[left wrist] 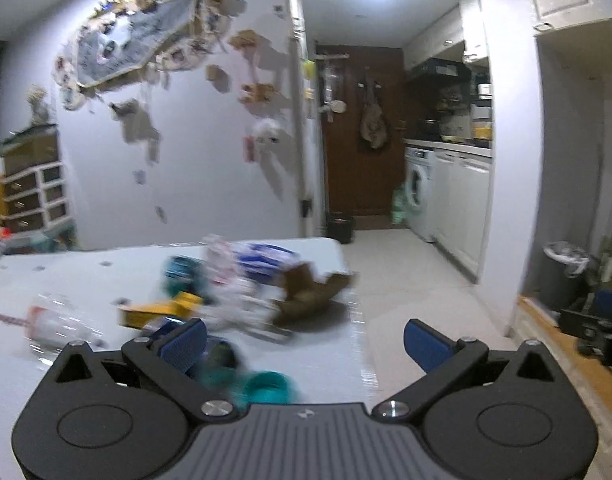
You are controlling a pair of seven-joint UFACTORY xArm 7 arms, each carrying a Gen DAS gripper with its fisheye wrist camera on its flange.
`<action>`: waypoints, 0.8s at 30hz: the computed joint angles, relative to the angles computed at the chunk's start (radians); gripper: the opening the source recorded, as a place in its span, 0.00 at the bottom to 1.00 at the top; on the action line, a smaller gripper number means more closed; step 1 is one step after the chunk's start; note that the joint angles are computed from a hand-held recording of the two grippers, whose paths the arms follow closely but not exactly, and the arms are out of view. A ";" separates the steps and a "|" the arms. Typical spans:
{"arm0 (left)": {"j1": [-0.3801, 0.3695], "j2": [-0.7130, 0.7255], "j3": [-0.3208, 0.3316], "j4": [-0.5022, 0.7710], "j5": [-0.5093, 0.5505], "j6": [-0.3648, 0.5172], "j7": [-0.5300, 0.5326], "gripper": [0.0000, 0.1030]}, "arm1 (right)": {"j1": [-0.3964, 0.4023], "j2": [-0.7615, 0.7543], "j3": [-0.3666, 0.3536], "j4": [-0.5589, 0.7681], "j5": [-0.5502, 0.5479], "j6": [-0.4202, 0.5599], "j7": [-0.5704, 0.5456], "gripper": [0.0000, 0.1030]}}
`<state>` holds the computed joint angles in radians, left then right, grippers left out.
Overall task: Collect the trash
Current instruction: 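Move both tools back toward the trash on the table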
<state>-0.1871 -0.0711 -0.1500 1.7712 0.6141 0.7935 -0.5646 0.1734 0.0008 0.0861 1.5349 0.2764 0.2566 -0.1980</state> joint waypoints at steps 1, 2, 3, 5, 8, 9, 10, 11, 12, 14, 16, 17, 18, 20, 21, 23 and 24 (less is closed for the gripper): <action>0.010 -0.011 0.013 -0.006 -0.007 -0.001 0.012 1.00 | 0.004 0.003 0.005 0.005 0.012 0.004 -0.012 1.00; 0.022 -0.019 0.023 -0.011 -0.010 -0.003 0.021 1.00 | 0.008 0.009 0.008 0.014 0.019 0.008 -0.021 1.00; 0.036 -0.027 0.031 -0.017 -0.010 -0.004 0.030 1.00 | 0.012 0.014 0.012 0.022 0.020 0.009 -0.023 1.00; 0.064 -0.034 0.049 -0.022 -0.018 -0.010 0.057 1.00 | 0.020 0.028 0.021 0.040 0.017 0.011 -0.020 1.00; 0.108 -0.041 0.076 -0.033 -0.051 -0.028 0.100 1.00 | 0.028 0.059 0.035 0.089 0.039 0.031 -0.038 1.00; 0.122 -0.042 0.086 -0.036 -0.070 -0.034 0.120 1.00 | 0.028 0.068 0.041 0.103 0.051 0.037 -0.052 1.00; 0.137 -0.042 0.104 -0.036 -0.107 -0.049 0.158 1.00 | 0.029 0.079 0.047 0.122 0.064 0.045 -0.068 1.00; 0.151 -0.039 0.117 -0.038 -0.138 -0.062 0.188 1.00 | 0.031 0.092 0.051 0.143 0.068 0.053 -0.074 1.00; 0.165 -0.034 0.128 -0.034 -0.165 -0.069 0.214 1.00 | 0.031 0.107 0.056 0.166 0.075 0.064 -0.082 1.00; 0.193 -0.019 0.154 -0.026 -0.229 -0.088 0.281 1.00 | 0.031 0.141 0.066 0.220 0.085 0.093 -0.094 1.00; 0.221 0.007 0.181 -0.003 -0.303 -0.106 0.358 1.00 | 0.031 0.178 0.076 0.277 0.087 0.125 -0.107 1.00; 0.235 0.023 0.194 0.012 -0.344 -0.112 0.398 1.00 | 0.032 0.199 0.079 0.309 0.082 0.141 -0.108 1.00; 0.249 0.041 0.206 0.030 -0.391 -0.117 0.440 1.00 | 0.032 0.220 0.082 0.341 0.079 0.155 -0.109 1.00; 0.282 0.092 0.226 0.087 -0.481 -0.114 0.507 1.00 | 0.029 0.269 0.091 0.410 0.081 0.181 -0.109 1.00; 0.299 0.118 0.232 0.116 -0.523 -0.112 0.533 1.00 | 0.025 0.296 0.100 0.447 0.093 0.190 -0.114 1.00; 0.342 0.189 0.241 0.203 -0.622 -0.085 0.581 1.00 | 0.023 0.355 0.110 0.530 0.100 0.216 -0.107 1.00; 0.365 0.226 0.241 0.253 -0.664 -0.062 0.598 1.00 | 0.025 0.388 0.112 0.579 0.096 0.241 -0.097 1.00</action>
<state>0.1774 0.1553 0.0908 2.0239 -0.0498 0.7311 0.0329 0.1981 0.3885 0.1983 2.1144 0.3721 0.4974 -0.2948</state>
